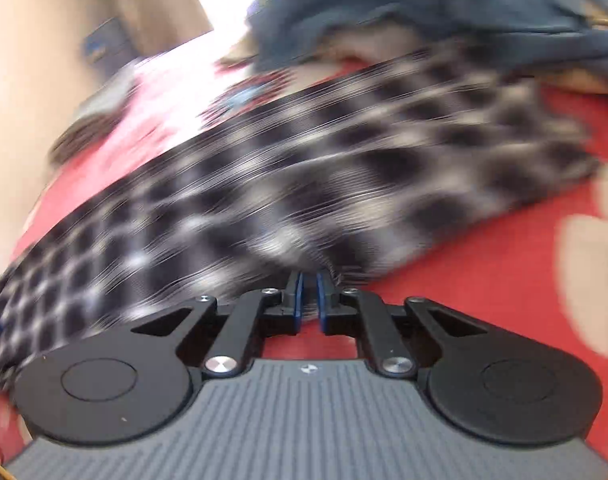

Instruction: Fold clothes

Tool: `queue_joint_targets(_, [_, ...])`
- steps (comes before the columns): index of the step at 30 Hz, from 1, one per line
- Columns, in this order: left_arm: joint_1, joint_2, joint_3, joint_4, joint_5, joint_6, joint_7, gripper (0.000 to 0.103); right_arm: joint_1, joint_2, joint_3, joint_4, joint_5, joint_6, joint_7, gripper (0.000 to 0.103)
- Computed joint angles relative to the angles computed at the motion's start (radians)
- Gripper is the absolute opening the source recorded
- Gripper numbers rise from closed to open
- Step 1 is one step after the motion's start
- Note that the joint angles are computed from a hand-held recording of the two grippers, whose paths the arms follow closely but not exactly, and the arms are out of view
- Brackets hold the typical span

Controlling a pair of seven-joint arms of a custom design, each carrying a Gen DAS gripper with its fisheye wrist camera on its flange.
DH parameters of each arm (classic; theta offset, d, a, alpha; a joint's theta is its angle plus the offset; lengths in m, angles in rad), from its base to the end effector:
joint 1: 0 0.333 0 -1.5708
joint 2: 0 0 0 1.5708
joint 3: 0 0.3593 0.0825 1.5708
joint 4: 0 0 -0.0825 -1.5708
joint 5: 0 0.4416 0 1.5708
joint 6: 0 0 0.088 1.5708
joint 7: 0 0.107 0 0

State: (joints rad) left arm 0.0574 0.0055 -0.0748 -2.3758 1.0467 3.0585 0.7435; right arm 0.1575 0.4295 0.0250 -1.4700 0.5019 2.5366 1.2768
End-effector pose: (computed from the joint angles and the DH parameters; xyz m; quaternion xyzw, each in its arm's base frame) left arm 0.5544 -0.0779 0.3734 -0.5893 0.7267 -0.1965 0.2933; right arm 0.7915 0.1365 0.5259 -0.7053 0.6081 -0.0907 0.3529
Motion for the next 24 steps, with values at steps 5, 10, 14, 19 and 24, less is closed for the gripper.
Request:
queue_joint_targets(5, [-0.014, -0.046, -0.015, -0.074, -0.143, -0.063, 0.189, 0.066, -0.012, -0.083, 0.076, -0.092, 0.093, 0.022, -0.212, 0.012])
queue_joint_targets(10, [0.0, -0.112, -0.021, -0.138, -0.119, -0.086, 0.082, 0.066, 0.105, -0.07, 0.008, -0.112, -0.062, 0.053, -0.177, 0.023])
queue_joint_targets(14, [-0.031, -0.231, 0.028, -0.248, -0.327, -0.076, 0.159, 0.067, 0.109, -0.089, 0.043, -0.141, -0.034, 0.155, -0.182, 0.023])
queue_joint_targets(19, [0.034, -0.388, 0.013, -0.36, -0.442, -0.139, 0.069, 0.067, 0.071, -0.13, 0.174, -0.172, 0.208, 0.193, -0.503, 0.025])
queue_joint_targets(24, [0.243, -0.496, -0.047, -0.452, -0.414, -0.083, -0.276, 0.074, 0.107, -0.102, 0.246, -0.128, 0.367, 0.091, -0.79, 0.032])
